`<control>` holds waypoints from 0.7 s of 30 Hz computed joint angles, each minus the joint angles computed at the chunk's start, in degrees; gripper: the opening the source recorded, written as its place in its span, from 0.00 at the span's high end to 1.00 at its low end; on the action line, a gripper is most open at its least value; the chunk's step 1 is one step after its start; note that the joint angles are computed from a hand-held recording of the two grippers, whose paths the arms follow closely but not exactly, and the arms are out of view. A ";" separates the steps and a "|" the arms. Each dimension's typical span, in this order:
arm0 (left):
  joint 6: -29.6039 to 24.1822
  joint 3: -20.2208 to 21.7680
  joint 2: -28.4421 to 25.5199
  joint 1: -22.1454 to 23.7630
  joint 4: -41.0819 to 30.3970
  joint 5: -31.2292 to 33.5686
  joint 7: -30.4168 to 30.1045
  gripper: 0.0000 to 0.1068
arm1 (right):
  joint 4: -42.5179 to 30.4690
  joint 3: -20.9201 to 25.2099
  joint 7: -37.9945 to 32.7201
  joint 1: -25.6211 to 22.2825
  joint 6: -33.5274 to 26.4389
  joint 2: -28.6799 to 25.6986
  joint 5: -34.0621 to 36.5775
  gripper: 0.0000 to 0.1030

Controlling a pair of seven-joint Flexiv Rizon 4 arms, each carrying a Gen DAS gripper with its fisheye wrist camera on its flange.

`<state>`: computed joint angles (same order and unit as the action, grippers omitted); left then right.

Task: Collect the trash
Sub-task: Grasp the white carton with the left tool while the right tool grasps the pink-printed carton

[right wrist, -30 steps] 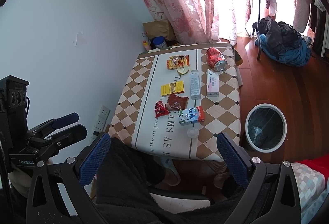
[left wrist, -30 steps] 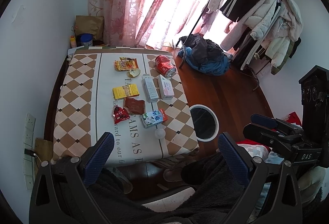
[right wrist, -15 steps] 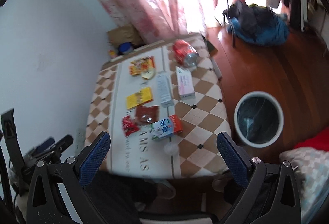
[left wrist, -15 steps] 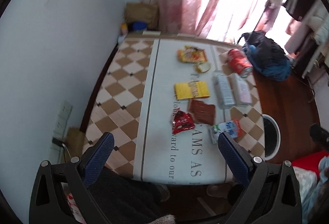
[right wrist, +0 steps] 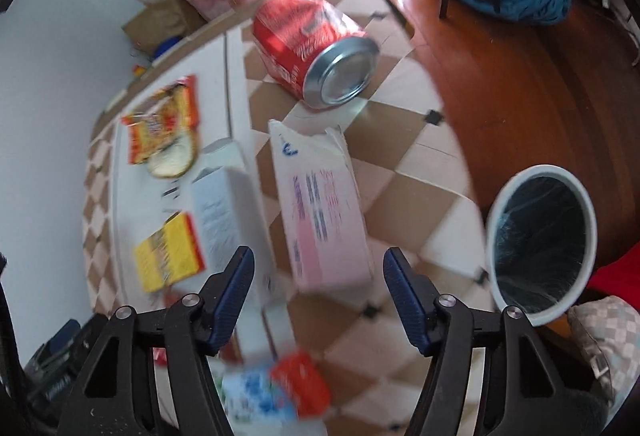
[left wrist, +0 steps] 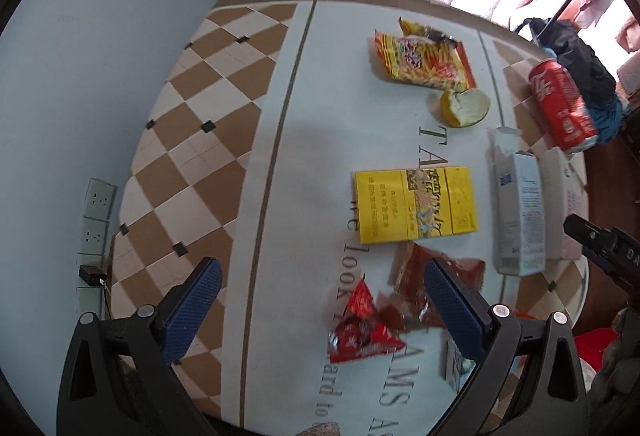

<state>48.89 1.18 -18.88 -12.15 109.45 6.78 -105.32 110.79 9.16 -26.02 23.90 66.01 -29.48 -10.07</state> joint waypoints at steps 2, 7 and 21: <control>-1.08 -0.02 -2.07 -0.33 -2.11 0.79 -0.29 0.04 | -2.69 0.39 -1.74 -0.68 -0.93 -2.92 0.27 0.46; -1.52 -1.76 -4.21 -0.78 -4.51 -2.26 0.97 0.04 | -2.53 0.97 -4.91 -1.65 0.89 -3.93 1.68 0.50; -3.82 -5.97 -14.05 -6.12 -12.95 -12.90 7.69 0.69 | 13.56 1.88 -1.89 -2.25 6.47 5.71 3.49 0.50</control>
